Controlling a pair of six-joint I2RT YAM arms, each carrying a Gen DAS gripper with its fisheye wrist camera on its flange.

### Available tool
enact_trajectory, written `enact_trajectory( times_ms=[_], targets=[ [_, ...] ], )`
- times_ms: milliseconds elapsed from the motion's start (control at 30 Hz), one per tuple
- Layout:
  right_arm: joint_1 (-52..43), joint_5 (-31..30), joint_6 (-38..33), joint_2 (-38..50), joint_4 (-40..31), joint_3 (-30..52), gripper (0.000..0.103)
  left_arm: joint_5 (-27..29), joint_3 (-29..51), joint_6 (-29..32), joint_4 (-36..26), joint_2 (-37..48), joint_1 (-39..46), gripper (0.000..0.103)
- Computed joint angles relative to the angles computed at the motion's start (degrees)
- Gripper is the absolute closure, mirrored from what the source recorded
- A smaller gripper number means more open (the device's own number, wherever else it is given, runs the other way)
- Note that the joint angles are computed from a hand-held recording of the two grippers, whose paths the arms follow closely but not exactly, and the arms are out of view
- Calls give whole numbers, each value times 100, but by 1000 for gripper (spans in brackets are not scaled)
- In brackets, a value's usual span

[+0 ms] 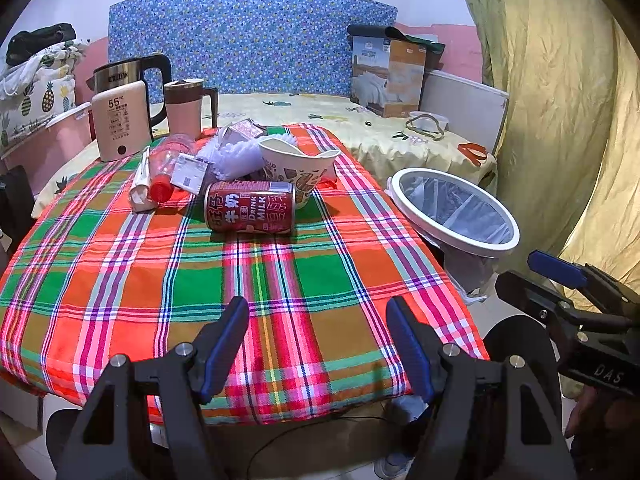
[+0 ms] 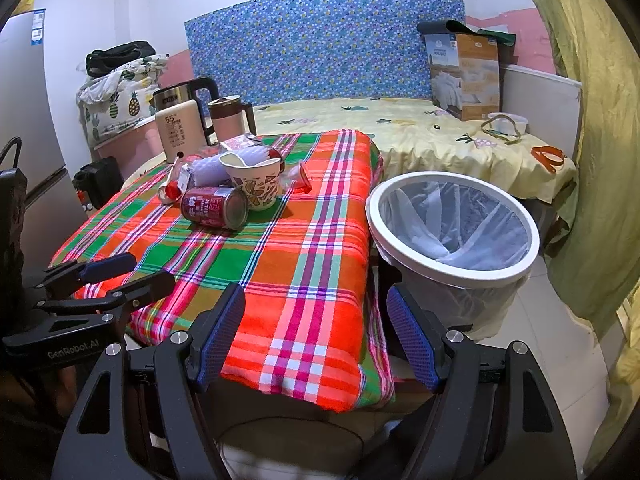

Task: Collect trash

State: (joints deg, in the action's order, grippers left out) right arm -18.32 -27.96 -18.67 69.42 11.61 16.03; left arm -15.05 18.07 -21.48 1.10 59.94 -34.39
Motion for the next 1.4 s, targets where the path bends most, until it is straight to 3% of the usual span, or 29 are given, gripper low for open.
enact_trajectory(
  times_ms=[367, 733, 933, 1033, 1400],
  targets=[
    [326, 207, 55, 759, 314, 384, 28, 443, 256, 215, 496, 784, 593, 30],
    [642, 331, 139, 1457, 588, 865, 28, 879, 1110, 509, 1087, 2298, 1514, 30],
    [732, 400, 156, 1784, 577, 1133, 28, 777, 1489, 474, 1313, 2870, 1514, 24],
    [800, 455, 163, 1893, 572, 1221, 28, 463, 1644, 539, 1383, 3131, 1448, 24],
    [1324, 382, -165, 2292, 521, 1790, 28, 568, 996, 641, 1389, 2589, 2439, 23]
  ],
)
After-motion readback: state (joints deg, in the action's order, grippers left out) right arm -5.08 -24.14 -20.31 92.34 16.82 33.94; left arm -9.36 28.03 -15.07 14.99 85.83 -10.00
